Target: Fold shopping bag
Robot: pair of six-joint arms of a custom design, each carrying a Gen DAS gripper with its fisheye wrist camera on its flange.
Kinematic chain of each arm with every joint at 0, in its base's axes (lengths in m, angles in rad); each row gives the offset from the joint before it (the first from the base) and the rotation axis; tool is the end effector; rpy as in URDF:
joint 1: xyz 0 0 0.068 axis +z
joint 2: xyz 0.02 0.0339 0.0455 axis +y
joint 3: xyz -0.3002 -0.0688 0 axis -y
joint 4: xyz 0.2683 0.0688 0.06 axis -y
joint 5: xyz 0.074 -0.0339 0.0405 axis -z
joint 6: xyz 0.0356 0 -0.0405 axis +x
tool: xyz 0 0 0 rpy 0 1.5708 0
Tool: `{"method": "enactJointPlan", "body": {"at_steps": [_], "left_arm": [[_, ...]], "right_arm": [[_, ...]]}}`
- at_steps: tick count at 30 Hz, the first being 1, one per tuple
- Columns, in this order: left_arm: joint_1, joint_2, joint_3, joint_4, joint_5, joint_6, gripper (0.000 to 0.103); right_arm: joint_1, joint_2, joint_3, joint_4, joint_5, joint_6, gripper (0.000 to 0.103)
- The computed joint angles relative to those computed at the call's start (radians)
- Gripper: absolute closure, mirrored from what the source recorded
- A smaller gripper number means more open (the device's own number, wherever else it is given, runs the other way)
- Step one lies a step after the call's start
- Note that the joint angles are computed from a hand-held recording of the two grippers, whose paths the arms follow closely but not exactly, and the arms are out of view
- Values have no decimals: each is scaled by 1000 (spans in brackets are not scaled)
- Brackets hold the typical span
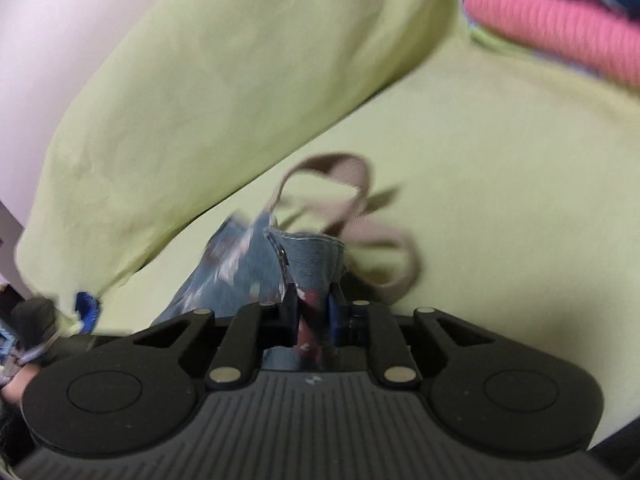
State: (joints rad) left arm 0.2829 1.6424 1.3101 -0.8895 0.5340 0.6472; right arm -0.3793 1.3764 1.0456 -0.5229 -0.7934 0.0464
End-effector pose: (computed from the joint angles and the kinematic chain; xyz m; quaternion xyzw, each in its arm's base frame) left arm 0.3416 0.0804 0.2838 0.2171 0.9259 -0.1571 0.2662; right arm 0.2883 -0.0876 0.3031 0.0499 0.8728 0.3032 0.3791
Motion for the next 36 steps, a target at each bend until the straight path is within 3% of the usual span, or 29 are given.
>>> {"method": "enactJointPlan", "body": {"at_steps": [5,7,10,13,14,16,18,22,25,30,31,34,36], "left_arm": [[19,-110,-78,-47,10,21,56],[39,-123,-56,-69,15,30,52],[57,-151,-29,-79,27,34,52],[47,-184,-25,-40,19,10,52],[41,-195,-27,-23,17,-1,52],[8,-219,-47,22,-5,-17,49],[-44,-257,-85,86,-53,-27,45],[-110,-306,-132,187,-137,-33,45],[-113,-292,-129,205,-80,-72,43],[-167,-244,-168,232,-62,-86,43],[-174,-235,-178,237,-56,-89,43],[-187,-222,-209,264,-41,-115,43],[-187,-223,-222,278,-33,-128,43]], "right_arm": [[-32,44,94,-133,52,-188,78],[-48,29,113,-102,74,-188,77],[-37,53,194,-67,90,-201,63],[41,119,323,-90,115,-299,55],[77,150,376,-113,131,-346,47],[166,252,516,-217,170,-483,36],[237,356,658,-331,215,-615,35],[359,534,873,-465,407,-815,34],[395,699,1096,-675,482,-884,34],[424,837,1282,-836,588,-934,29],[422,846,1283,-838,592,-943,28],[420,820,1192,-734,605,-975,7],[421,780,1098,-631,597,-993,5]]}}
